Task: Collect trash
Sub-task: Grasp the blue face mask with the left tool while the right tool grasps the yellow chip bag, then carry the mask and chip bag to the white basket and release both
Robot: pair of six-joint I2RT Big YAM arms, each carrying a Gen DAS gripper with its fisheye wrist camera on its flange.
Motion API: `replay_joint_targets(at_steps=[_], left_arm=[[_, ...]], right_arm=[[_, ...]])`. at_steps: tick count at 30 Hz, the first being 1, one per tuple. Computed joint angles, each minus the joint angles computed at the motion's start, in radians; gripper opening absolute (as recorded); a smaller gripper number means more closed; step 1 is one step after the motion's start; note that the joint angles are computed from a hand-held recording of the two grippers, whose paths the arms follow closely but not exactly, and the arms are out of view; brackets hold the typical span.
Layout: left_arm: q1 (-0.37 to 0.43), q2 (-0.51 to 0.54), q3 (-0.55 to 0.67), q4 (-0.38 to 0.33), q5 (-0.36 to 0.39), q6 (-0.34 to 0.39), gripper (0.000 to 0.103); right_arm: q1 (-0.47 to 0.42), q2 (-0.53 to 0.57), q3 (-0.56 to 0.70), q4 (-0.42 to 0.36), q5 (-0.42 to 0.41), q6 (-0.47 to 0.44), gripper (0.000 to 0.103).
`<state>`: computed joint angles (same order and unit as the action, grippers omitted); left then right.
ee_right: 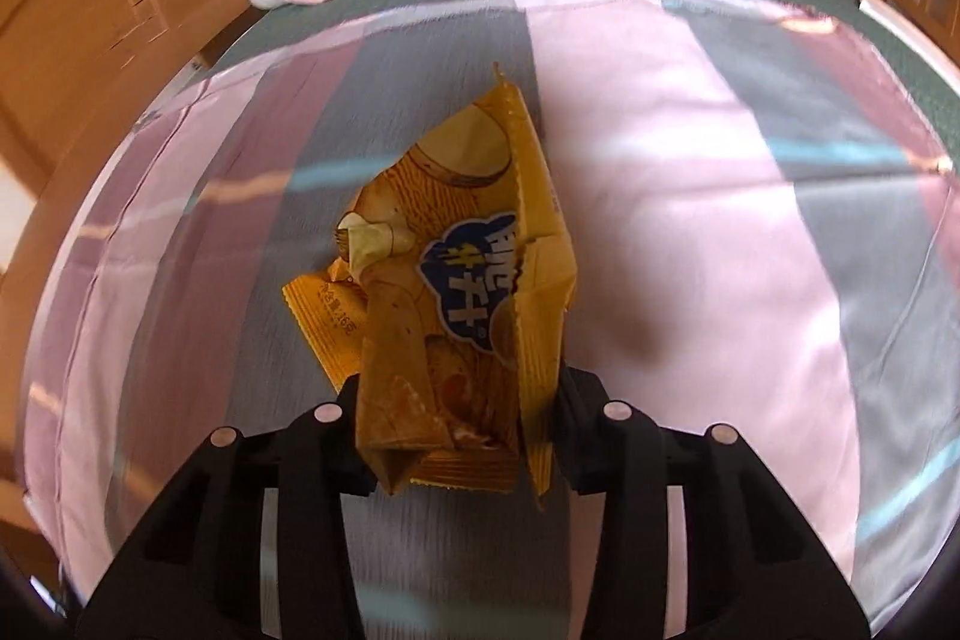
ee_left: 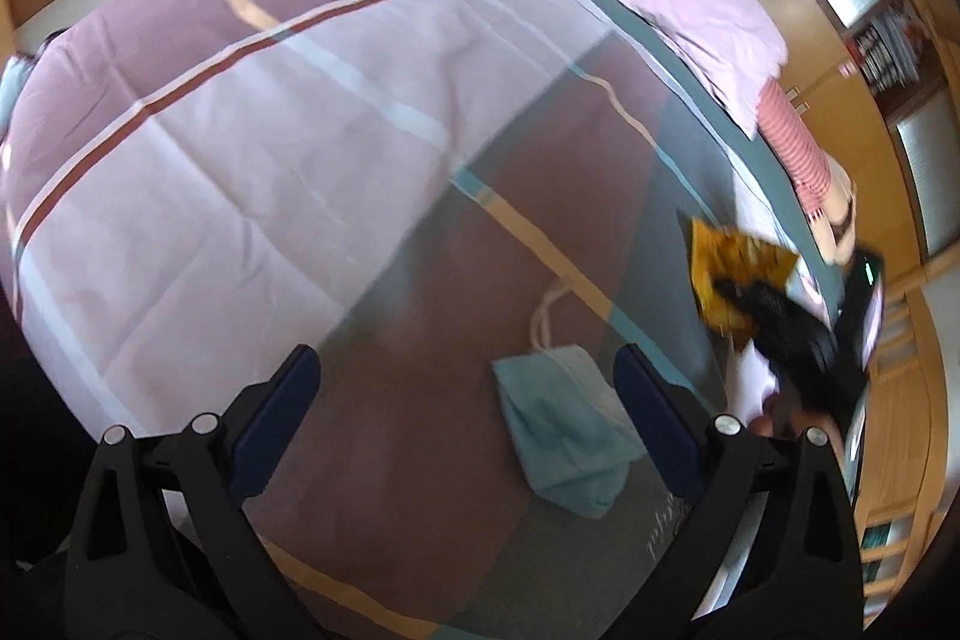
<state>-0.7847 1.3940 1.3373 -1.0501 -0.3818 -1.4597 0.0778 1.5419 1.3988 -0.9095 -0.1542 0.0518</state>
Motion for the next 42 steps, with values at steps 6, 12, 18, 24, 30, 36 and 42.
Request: replay_joint_targets(at_steps=[6, 12, 18, 24, 30, 36, 42], left_arm=[[0.017, -0.039, -0.05, 0.008, 0.006, -0.077, 0.098], [0.035, -0.074, -0.109, 0.072, 0.056, -0.116, 0.097], [0.014, 0.017, -0.017, 0.145, 0.13, 0.161, 0.098], [-0.052, 0.186, 0.191, -0.056, 0.069, 0.456, 0.085], [-0.059, 0.207, 0.192, -0.089, 0.101, 0.502, 0.046], [-0.067, 0.151, 0.134, -0.047, 0.081, 0.513, 0.019], [-0.093, 0.063, 0.073, 0.018, -0.005, 0.502, 0.016]], right_arm=[[-0.042, -0.096, -0.036, -0.098, -0.12, -0.003, 0.043], [-0.079, -0.262, -0.044, -0.154, -0.162, -0.069, 0.044], [-0.134, -0.389, -0.047, -0.215, -0.199, -0.144, 0.045], [-0.178, -0.487, -0.126, -0.249, -0.179, -0.195, 0.045], [-0.234, -0.574, -0.19, -0.298, -0.175, -0.253, 0.045], [-0.335, -0.629, -0.19, -0.341, -0.25, -0.275, 0.045], [-0.415, -0.701, -0.21, -0.379, -0.313, -0.316, 0.045]])
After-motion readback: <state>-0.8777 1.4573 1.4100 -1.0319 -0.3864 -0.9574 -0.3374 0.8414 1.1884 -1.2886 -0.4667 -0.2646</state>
